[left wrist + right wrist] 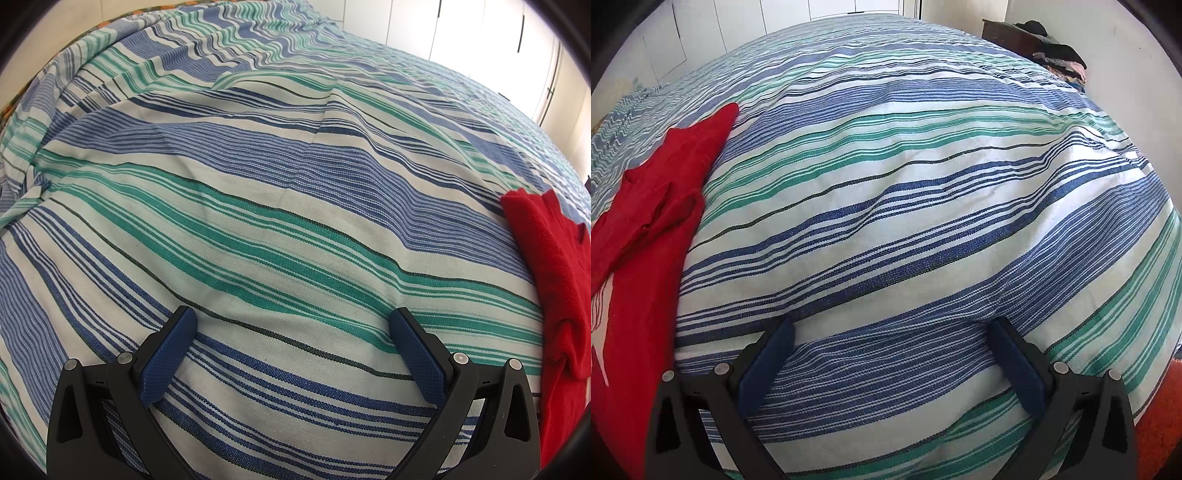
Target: Fold small clothes
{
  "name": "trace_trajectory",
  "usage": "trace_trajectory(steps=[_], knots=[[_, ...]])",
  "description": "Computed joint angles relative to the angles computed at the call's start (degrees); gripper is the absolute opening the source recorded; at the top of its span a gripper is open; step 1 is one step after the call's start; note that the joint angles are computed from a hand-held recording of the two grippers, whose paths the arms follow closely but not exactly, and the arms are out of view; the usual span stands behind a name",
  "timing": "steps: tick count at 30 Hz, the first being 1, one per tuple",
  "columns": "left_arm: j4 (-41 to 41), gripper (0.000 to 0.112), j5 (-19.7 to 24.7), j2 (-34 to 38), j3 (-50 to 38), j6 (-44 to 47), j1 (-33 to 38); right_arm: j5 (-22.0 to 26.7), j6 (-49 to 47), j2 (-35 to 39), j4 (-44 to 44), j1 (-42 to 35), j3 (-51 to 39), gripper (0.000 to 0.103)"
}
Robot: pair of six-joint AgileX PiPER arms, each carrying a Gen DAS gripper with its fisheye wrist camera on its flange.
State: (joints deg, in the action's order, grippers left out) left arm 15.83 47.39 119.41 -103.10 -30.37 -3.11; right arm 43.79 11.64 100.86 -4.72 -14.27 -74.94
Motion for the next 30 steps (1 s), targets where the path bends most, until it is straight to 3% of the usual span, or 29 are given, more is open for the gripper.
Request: trace_trajectory(steps=[15, 18, 22, 26, 28, 30], knots=[[-0.4, 0.103, -0.2, 0.0, 0.1, -0.1, 0.2, -11.3, -6.2, -4.1, 4.7, -1.0, 8.5, 0.103], [-3.0, 0.103, 3.4, 1.4, -3.4, 2.3, 0.6, -12.5, -8.0, -4.6, 6.1, -1.5, 9.4, 0.103], [-13.0, 0.102, 13.1, 0.2, -6.9, 11.2, 2.7, -10.0, -13.2, -4.2, 10.1, -2.8, 7.8, 0.103], [-7.9, 0.102, 11.1, -11.4, 7.5, 7.9, -1.0, -10.2, -25.9, -5.5, 21.2, -6.4, 9.5, 0.103], [-6.9, 0.102, 8.4, -18.0, 16.0, 4.2, -3.3, -10.2, -28.0, -5.6, 21.7, -6.4, 9.8, 0.103], [-11.2, 0.102, 4.9, -24.6, 24.0, 3.9, -4.4, -9.3, -28.4, -5.5, 21.0, -6.2, 9.4, 0.103]])
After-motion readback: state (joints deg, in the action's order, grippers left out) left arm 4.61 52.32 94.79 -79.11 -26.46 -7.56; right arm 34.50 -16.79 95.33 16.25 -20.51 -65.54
